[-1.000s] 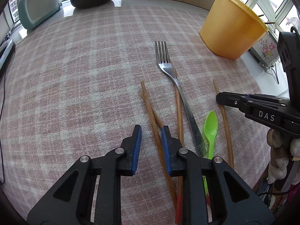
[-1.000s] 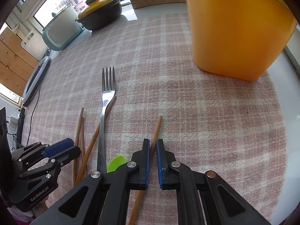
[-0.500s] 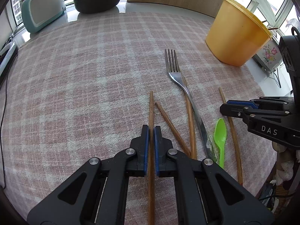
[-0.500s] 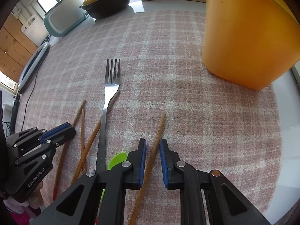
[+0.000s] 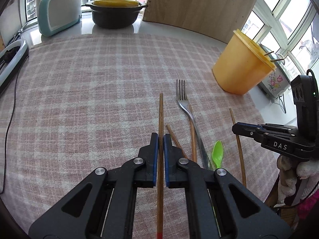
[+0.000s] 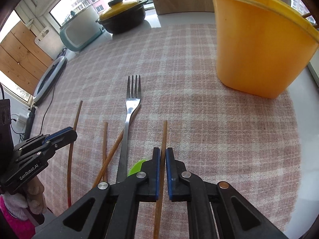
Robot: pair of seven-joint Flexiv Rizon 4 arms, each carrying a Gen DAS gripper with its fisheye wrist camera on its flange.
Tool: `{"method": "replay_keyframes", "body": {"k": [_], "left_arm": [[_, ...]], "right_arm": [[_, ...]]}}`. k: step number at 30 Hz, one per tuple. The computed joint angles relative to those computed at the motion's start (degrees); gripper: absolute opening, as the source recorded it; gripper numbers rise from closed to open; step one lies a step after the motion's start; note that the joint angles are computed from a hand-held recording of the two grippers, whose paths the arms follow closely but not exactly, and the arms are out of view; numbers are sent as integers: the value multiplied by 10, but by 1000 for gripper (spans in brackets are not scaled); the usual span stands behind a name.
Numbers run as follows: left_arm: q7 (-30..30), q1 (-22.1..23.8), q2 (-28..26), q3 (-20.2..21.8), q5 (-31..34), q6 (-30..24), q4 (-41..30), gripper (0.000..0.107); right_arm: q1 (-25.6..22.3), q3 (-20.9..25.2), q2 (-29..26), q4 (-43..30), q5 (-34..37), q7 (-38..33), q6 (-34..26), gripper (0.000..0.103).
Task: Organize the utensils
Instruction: 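Lift both chopsticks upright and carry them toward the yellow container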
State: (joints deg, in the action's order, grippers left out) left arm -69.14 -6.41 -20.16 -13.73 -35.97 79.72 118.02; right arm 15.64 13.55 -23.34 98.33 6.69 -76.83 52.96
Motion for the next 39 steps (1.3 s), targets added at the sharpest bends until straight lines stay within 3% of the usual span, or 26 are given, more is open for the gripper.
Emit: {"method": "replay_keyframes", "body": {"k": [5,12,16,29,39], "left_arm": [[48,23,25,-43,-69,38,13,3],[121,22,44,-73,-170,73,10,3],[135,-2,45,-60,-185,80,1,3],[222,-32,41,-74,-295,98,-40,3],[203,-55,16,-59,-271,87,-112,3]], "right_arm": [[-27,21,31,4,56,-48,30,3],[-19,10,65,32,63,-53,116,3],[-16,7,70,40,57,-48,149,3],[-18,-6,93,68,1,-14,230,3],[-44,-8,97,36,7,-16,245,3]]}}
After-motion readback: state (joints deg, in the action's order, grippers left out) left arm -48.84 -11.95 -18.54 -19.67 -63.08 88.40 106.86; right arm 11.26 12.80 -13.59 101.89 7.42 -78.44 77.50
